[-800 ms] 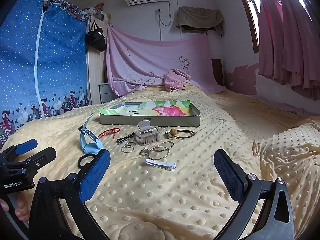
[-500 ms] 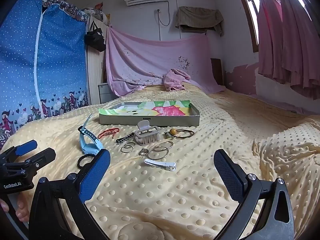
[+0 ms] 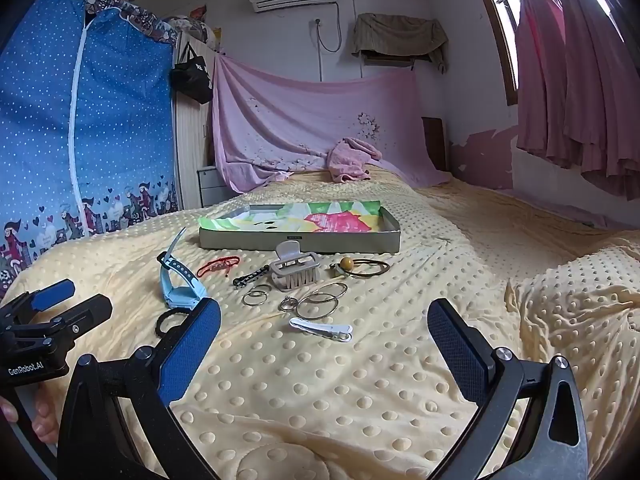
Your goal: Organize jewelry
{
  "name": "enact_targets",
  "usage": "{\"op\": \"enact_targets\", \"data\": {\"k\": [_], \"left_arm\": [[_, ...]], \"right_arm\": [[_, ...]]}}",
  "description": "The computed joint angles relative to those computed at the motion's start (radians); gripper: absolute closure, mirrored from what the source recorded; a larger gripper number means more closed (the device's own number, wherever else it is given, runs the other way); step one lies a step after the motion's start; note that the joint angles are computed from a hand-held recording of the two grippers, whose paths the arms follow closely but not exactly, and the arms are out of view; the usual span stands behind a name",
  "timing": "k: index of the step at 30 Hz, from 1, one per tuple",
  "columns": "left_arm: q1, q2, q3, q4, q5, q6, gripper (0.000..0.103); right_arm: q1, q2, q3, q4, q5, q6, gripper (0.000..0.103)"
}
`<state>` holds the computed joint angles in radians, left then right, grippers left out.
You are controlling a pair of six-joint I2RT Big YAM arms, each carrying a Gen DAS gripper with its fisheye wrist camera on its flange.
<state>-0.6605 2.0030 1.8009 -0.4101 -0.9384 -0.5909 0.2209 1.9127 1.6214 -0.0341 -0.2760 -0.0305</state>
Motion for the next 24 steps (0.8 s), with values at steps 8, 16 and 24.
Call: {"op": "enact_targets", "data": {"k": [8, 16, 24], "left_arm": [[-0.006, 0.007, 0.013, -0.004, -0.013, 0.016, 0.000], [-0.007, 0.008, 0.015, -0.004, -0.014, 0.016, 0.000], [-0.007, 0.007, 0.013, -0.003, -0.013, 0.015, 0.000]], "right_arm": [[0.003, 0.001, 0.002, -0.001, 0.007, 0.003, 0.001], [0.000, 0.000, -0.001, 0.001, 0.003, 0.002, 0.001], [0.001, -0.001, -0.001, 0.001, 0.004, 0.002, 0.001]]}}
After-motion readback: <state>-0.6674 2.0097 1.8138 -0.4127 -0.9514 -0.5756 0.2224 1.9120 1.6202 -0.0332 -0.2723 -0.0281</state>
